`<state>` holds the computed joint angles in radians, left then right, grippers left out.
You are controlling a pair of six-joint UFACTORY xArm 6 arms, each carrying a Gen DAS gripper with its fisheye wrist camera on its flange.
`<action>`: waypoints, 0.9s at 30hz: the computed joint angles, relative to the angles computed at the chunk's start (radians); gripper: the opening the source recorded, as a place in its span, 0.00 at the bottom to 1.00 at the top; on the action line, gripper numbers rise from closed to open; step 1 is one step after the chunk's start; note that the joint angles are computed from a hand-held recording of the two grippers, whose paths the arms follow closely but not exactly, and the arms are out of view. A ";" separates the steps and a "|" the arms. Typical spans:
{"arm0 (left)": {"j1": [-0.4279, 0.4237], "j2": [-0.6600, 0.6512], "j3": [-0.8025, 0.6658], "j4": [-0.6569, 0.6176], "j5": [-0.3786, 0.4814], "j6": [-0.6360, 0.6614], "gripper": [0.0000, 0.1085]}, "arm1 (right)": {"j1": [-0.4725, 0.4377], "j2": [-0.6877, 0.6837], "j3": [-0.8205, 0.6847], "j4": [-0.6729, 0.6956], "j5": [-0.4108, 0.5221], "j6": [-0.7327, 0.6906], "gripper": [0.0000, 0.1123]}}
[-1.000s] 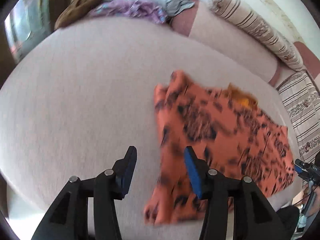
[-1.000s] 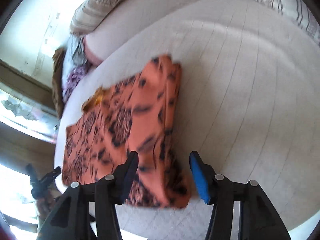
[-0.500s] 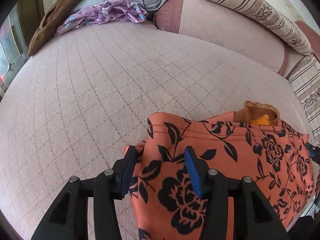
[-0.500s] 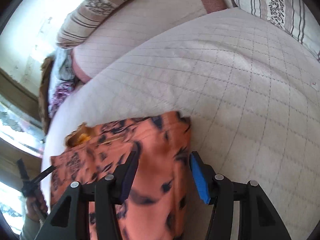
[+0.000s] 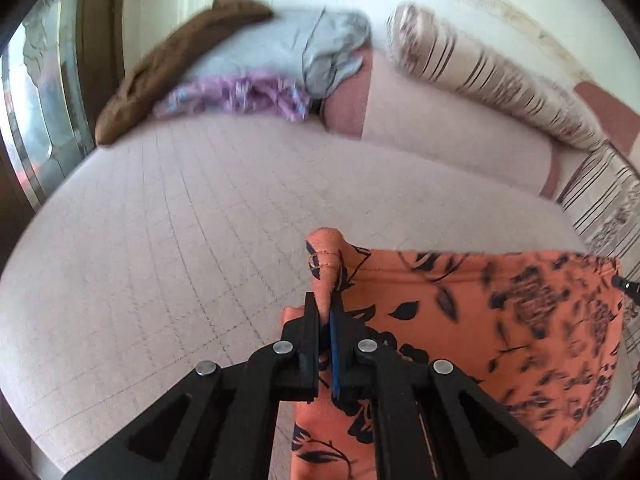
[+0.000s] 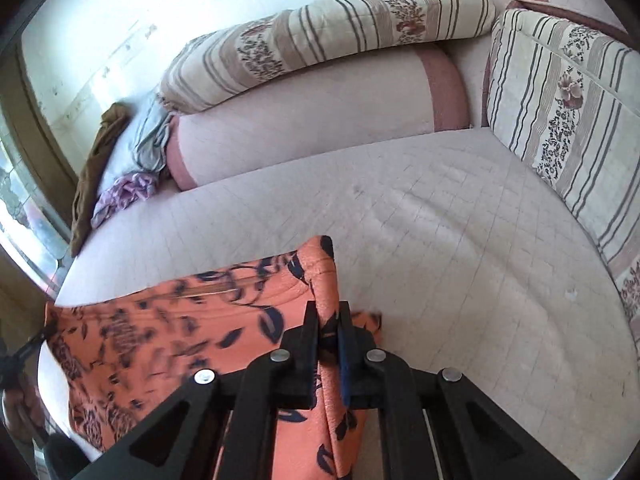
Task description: Fold small clothes
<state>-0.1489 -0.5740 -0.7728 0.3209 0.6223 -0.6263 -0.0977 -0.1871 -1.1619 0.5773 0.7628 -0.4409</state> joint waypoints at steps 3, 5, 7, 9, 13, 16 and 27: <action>0.033 0.146 -0.041 -0.091 0.017 0.053 0.05 | 0.007 0.119 -0.071 -0.010 0.042 0.036 0.07; 0.040 0.205 -0.056 -0.091 0.007 0.056 0.07 | 0.020 0.201 -0.092 -0.068 0.044 0.097 0.08; 0.042 0.192 -0.053 -0.085 -0.016 0.048 0.07 | 0.013 0.257 -0.107 -0.079 0.096 0.156 0.11; 0.043 0.156 -0.046 -0.082 -0.002 0.036 0.11 | 0.005 0.227 -0.069 -0.031 0.057 0.144 0.13; 0.006 0.031 -0.013 0.002 0.061 -0.049 0.18 | -0.012 0.116 -0.009 -0.076 0.008 0.177 0.25; -0.087 -0.080 0.022 0.038 0.105 -0.083 0.19 | -0.040 -0.011 0.040 0.065 0.064 0.084 0.29; -0.278 -0.163 0.132 0.125 0.323 -0.255 0.43 | -0.163 -0.274 0.396 0.286 0.330 0.052 0.46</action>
<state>-0.4271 -0.7373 -0.6410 0.4460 0.9448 -0.8812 -0.2611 -0.4613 -0.7655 0.8633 1.0923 -0.3892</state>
